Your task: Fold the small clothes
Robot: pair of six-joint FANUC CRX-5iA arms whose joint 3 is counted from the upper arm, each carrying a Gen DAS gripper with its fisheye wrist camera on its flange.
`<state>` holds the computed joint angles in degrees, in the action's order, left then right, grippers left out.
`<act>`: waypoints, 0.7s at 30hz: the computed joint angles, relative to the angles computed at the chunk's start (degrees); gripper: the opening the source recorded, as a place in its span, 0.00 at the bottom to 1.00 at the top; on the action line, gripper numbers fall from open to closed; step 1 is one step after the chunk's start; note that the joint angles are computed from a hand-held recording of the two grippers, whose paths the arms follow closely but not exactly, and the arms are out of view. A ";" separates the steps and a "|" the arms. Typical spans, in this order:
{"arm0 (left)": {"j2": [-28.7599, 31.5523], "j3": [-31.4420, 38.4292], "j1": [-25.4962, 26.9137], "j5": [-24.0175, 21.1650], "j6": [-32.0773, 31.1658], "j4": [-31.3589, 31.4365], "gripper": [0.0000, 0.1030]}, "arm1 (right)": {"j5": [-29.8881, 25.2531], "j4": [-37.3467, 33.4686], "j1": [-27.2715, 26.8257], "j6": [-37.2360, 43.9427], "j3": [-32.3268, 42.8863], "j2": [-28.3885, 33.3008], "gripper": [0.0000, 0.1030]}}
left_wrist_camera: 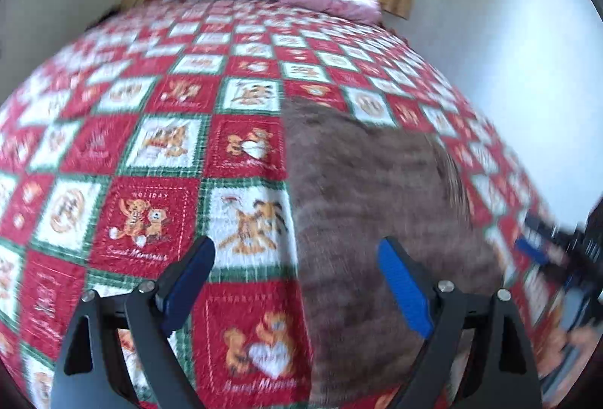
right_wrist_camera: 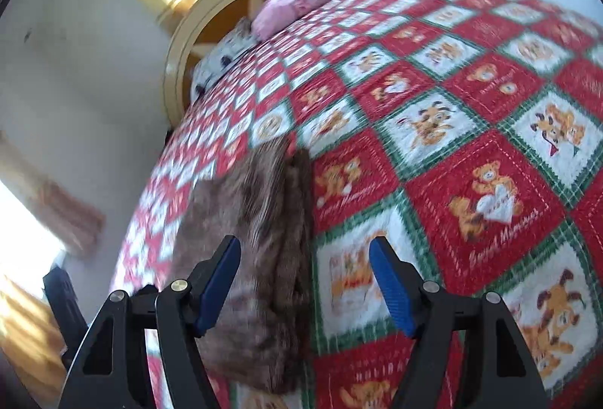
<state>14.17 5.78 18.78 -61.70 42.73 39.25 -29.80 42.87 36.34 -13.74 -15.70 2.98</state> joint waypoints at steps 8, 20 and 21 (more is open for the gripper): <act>9.83 9.60 -3.14 -6.72 9.03 -1.83 0.87 | -1.10 -15.46 -1.54 21.09 14.18 11.77 0.71; 8.65 5.65 -5.95 -1.48 3.23 -0.12 0.93 | -5.94 -13.10 -0.77 28.84 19.43 16.49 0.68; 9.25 6.66 -5.79 -2.69 3.39 -0.29 0.91 | -6.58 -13.74 -0.81 30.22 20.52 17.05 0.66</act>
